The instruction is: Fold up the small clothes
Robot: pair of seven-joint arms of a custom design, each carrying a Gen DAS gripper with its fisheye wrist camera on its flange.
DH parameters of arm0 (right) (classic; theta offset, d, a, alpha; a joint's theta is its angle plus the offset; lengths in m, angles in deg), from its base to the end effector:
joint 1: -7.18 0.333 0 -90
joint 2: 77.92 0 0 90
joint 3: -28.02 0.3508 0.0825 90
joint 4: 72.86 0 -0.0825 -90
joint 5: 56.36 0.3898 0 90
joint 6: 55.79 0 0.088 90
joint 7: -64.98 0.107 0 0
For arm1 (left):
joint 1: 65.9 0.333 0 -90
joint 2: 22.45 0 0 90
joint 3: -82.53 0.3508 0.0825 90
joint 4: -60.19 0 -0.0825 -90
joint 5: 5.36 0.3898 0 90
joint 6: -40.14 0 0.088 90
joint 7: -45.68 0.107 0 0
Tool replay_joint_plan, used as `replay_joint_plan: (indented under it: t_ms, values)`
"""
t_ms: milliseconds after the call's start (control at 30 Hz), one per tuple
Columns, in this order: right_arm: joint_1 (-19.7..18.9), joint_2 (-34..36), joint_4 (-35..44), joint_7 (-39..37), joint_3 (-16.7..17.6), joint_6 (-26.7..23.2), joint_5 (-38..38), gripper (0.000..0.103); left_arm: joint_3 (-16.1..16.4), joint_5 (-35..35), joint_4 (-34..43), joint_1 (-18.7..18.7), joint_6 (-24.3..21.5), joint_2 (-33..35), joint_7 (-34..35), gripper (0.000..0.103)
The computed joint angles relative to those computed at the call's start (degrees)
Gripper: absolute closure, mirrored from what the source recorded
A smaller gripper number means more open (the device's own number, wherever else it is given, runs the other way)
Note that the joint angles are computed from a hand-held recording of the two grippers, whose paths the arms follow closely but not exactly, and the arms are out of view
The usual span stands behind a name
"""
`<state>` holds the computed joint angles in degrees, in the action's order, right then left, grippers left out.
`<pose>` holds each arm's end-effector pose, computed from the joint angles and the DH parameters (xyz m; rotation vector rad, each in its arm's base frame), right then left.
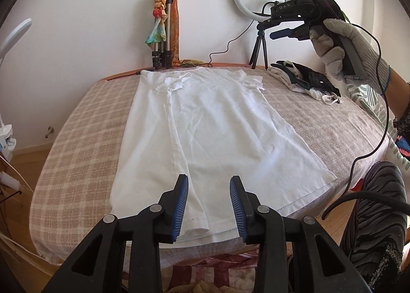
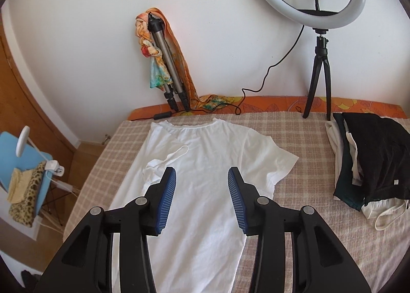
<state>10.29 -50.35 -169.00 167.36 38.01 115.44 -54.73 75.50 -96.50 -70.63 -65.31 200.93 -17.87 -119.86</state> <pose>0.7294 0.1427 0.4548 -1.6032 1.7175 -0.4686 0.5353 -0.0117 0.3631 -1.3397 2.2064 -1.0453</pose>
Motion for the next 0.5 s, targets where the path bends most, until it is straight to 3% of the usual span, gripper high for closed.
replay_joint_plan:
  t_ms: [67, 200, 333, 500]
  values:
    - [-1.16, -1.82, -3.95, -0.78, 0.61, 1.63, 0.43, 0.062, -0.62, -1.86, 0.07, -0.63, -0.01, -0.24, 1.58, 0.069]
    - [0.01, -3.90, -8.96, 0.80, -2.51, 3.03, -1.73, 0.062, -1.59, -3.85, 0.53, -2.32, -0.99, -0.17, 2.35, 0.069]
    - [-6.76, -4.06, -11.87, -3.25, 3.78, 3.92, 2.05, 0.062, -3.00, -4.98, 0.81, -4.86, -0.11, 0.52, 4.34, 0.069]
    - [-9.30, -4.47, -13.96, -5.91, 4.88, 3.98, 3.59, 0.062, -4.51, -2.74, 0.86, -7.77, 0.15, 1.89, 3.80, 0.069]
